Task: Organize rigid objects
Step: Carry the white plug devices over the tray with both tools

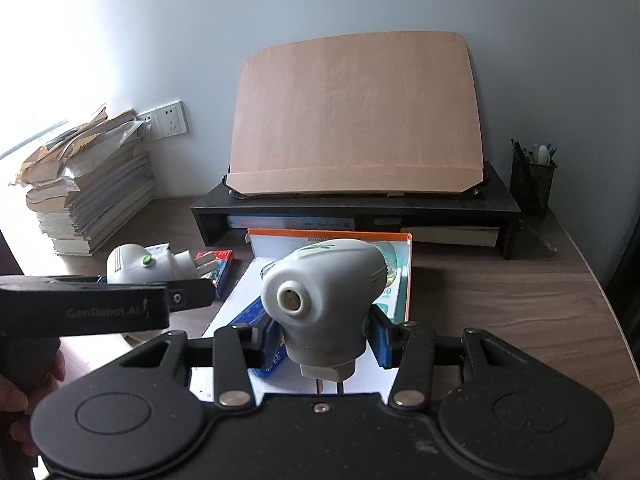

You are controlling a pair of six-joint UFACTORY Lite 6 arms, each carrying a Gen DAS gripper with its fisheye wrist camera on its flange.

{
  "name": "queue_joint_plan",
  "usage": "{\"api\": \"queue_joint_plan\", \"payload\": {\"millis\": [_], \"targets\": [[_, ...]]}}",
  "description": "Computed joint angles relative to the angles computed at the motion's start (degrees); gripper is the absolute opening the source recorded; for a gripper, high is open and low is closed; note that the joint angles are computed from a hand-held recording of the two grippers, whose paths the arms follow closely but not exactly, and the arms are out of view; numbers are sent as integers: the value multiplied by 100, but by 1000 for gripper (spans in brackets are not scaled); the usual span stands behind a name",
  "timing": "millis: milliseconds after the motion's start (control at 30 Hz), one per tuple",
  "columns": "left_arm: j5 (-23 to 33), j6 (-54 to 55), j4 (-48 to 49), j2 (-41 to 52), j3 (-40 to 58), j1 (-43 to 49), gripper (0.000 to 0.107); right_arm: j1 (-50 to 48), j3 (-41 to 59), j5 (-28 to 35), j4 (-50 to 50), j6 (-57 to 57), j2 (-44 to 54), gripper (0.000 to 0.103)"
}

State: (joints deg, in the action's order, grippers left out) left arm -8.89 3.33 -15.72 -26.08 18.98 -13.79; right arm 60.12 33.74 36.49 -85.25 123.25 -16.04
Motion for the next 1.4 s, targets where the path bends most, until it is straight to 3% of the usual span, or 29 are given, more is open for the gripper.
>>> {"api": "queue_joint_plan", "payload": {"millis": [300, 1067, 1400], "targets": [[89, -438, 561, 66, 101, 66, 74, 12, 34, 36, 70, 8, 12, 55], [70, -3234, 3610, 341, 314, 317, 74, 295, 260, 418, 449, 24, 217, 55], [19, -3535, 3935, 383, 253, 328, 74, 353, 280, 456, 507, 77, 294, 55]]}}
